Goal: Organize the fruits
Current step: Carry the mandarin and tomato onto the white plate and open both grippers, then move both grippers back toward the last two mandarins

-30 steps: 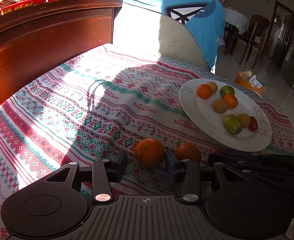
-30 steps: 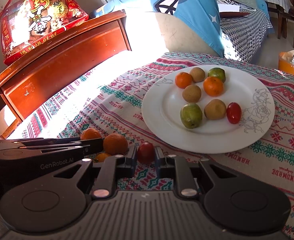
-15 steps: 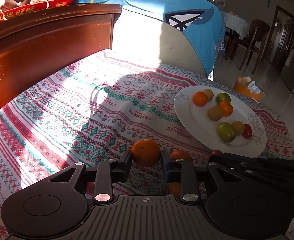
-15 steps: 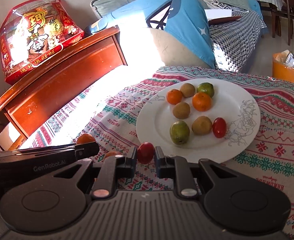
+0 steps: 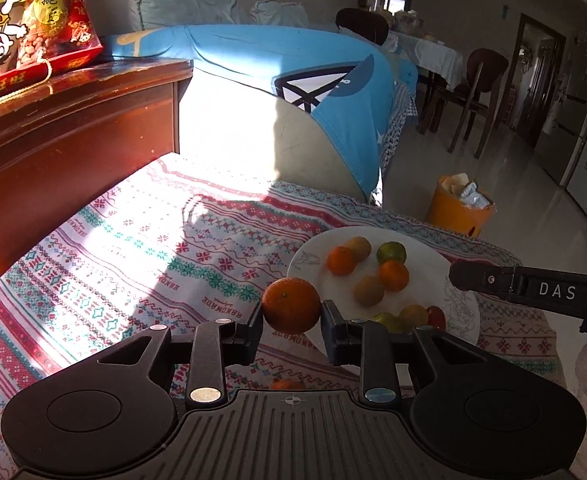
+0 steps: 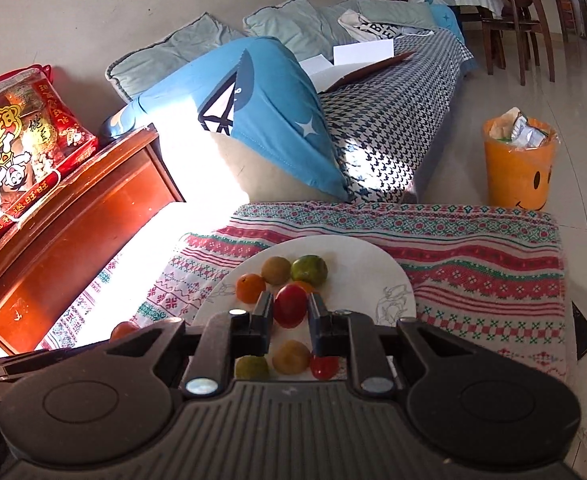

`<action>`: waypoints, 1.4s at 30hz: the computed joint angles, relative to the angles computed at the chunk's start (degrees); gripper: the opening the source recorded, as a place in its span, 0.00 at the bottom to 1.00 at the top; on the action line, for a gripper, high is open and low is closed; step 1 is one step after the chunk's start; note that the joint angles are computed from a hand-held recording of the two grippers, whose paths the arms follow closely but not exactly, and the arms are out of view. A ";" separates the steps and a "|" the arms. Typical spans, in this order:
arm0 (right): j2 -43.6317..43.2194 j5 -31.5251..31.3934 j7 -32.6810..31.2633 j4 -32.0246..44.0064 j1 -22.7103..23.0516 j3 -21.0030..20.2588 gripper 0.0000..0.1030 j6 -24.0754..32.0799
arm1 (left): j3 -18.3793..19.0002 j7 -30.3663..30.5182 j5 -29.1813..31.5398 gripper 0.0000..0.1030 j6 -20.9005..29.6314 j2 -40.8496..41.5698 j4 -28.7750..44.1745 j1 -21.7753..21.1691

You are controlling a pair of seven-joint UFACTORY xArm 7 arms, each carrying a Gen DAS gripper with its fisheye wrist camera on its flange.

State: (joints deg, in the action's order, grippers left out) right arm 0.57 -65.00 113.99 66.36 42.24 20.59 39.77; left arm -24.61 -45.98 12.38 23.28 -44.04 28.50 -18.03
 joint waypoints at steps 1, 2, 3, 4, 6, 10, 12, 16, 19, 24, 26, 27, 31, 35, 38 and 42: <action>0.26 0.21 0.35 -0.13 -0.14 -0.14 0.17 -0.07 | -0.18 0.23 0.21 0.28 -0.30 1.29 0.70 0.28; 0.43 0.43 0.88 -0.37 -0.23 -0.29 0.17 -0.23 | -0.25 0.29 0.26 0.28 -0.77 2.28 1.09 0.37; 0.72 0.64 1.38 -0.50 -0.34 -0.47 0.17 -0.58 | -0.30 0.22 0.27 0.28 -1.21 3.17 1.41 0.45; 0.95 0.83 1.95 -0.63 -0.40 -0.64 0.17 -0.77 | -0.49 0.00 0.28 0.28 -1.72 4.47 1.92 0.67; 1.34 1.09 2.93 -0.84 -0.40 -0.94 0.17 -0.88 | -1.36 -0.59 0.95 0.28 -2.10 6.66 2.88 1.46; 1.80 1.43 5.22 -1.18 -0.53 -1.60 0.17 -1.28 | -1.14 -1.31 1.50 0.28 -2.98 9.79 3.73 1.19; 2.07 1.41 5.81 -1.16 -0.47 -1.77 0.18 -1.07 | -0.96 -1.33 1.91 0.28 -3.30 11.19 4.16 0.99; 2.56 1.20 7.27 -1.12 -0.40 -2.20 0.22 -1.73 | -0.77 -2.20 2.60 0.28 -3.82 13.50 4.80 0.89; 2.63 0.54 8.46 -1.02 -0.07 -2.27 0.22 -0.93 | -0.50 -2.37 3.20 0.28 -4.00 14.91 5.35 0.61; 1.93 -0.88 9.71 -1.14 0.16 -2.05 0.24 0.02 | -0.58 -2.95 4.52 0.30 -4.34 16.15 6.43 0.67; 1.44 -1.68 10.22 -1.14 0.28 -1.75 0.27 1.11 | -0.60 -3.27 5.08 0.32 -4.63 15.82 6.70 0.78; 0.94 -2.18 10.76 -1.43 0.27 -1.61 0.30 1.27 | -0.27 -3.26 4.82 0.41 -4.46 15.65 6.97 0.48; -0.85 -2.82 10.92 -2.13 0.01 -0.54 0.32 2.78 | 0.48 -3.05 4.42 0.49 -4.62 13.29 7.00 0.12; -2.48 -2.47 11.05 -3.00 -0.39 0.72 0.32 3.40 | 0.73 -2.75 3.79 0.61 -2.14 9.37 6.88 0.42; -2.93 -2.23 9.94 -3.02 -0.25 1.93 0.32 4.36 | 1.80 -1.96 2.09 0.62 -0.39 6.83 6.25 -0.36; -2.86 -1.93 9.10 -3.03 0.29 2.93 0.32 3.52 | 2.18 -1.35 0.68 0.63 2.88 2.89 4.98 -0.50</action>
